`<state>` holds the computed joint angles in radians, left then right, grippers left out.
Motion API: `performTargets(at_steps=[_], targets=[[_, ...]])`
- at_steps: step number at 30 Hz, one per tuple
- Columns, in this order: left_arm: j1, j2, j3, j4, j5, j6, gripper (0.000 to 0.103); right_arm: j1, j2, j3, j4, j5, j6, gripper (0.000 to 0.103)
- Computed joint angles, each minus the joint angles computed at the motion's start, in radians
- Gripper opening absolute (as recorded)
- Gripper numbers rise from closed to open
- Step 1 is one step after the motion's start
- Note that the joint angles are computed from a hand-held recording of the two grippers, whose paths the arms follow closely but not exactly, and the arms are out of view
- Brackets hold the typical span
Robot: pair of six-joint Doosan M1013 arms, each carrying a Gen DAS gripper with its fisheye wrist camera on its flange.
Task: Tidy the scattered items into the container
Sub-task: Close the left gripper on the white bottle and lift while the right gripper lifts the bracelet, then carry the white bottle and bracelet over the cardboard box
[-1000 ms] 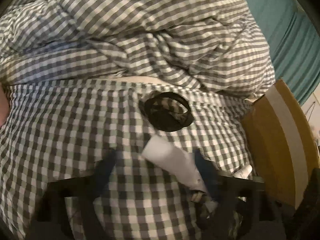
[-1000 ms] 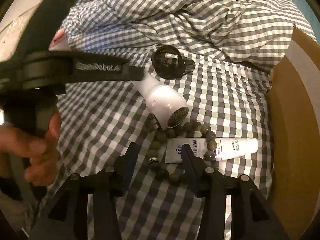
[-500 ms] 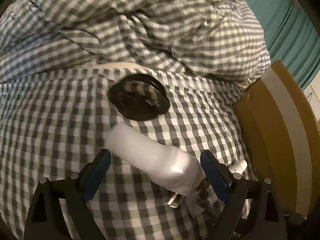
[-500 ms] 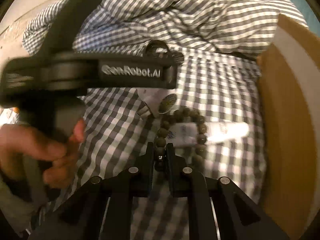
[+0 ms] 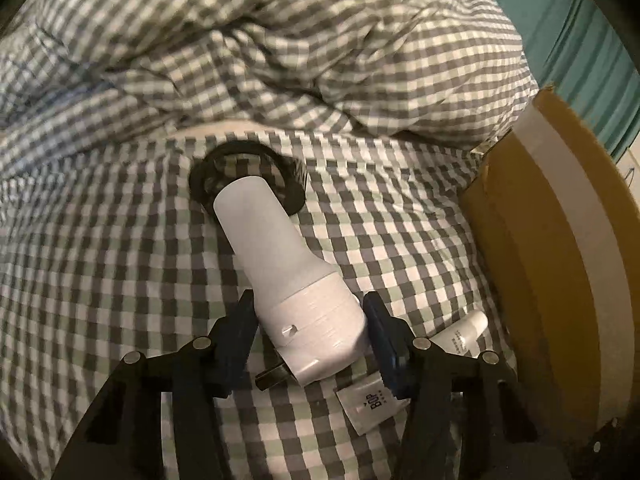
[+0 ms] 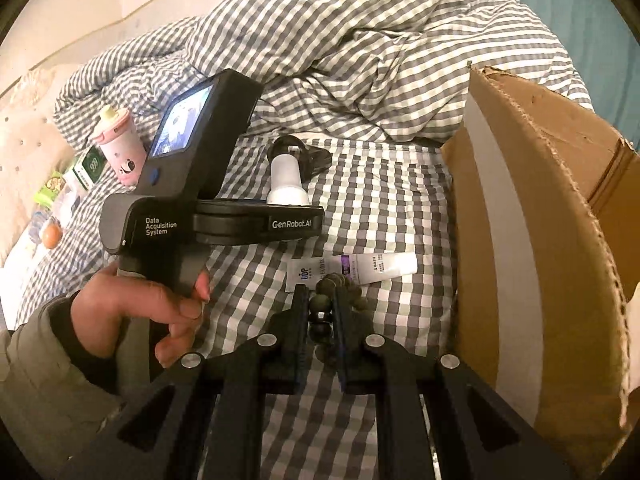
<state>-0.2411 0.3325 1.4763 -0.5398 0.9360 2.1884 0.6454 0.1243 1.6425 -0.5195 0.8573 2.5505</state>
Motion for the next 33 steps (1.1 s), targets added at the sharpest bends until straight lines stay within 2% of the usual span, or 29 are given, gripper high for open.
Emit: performTargets(at_steps=[7,14,24,33], targets=[[0.012,-0.065,0.025,0.026,-0.076,0.010,0.054,0.018,-0.010,-0.010,-0.036,0.011,0.031,0.011],[0.051,-0.142,0.050,-0.006,-0.105,0.038,0.054,0.052,-0.023,-0.031,-0.090,0.038,0.071,0.011],[0.109,-0.264,0.091,-0.080,-0.126,0.099,0.054,0.131,-0.069,-0.054,-0.229,0.089,0.163,0.011],[0.160,-0.362,0.122,-0.163,-0.132,0.169,0.054,0.210,-0.103,-0.074,-0.369,0.180,0.239,0.011]])
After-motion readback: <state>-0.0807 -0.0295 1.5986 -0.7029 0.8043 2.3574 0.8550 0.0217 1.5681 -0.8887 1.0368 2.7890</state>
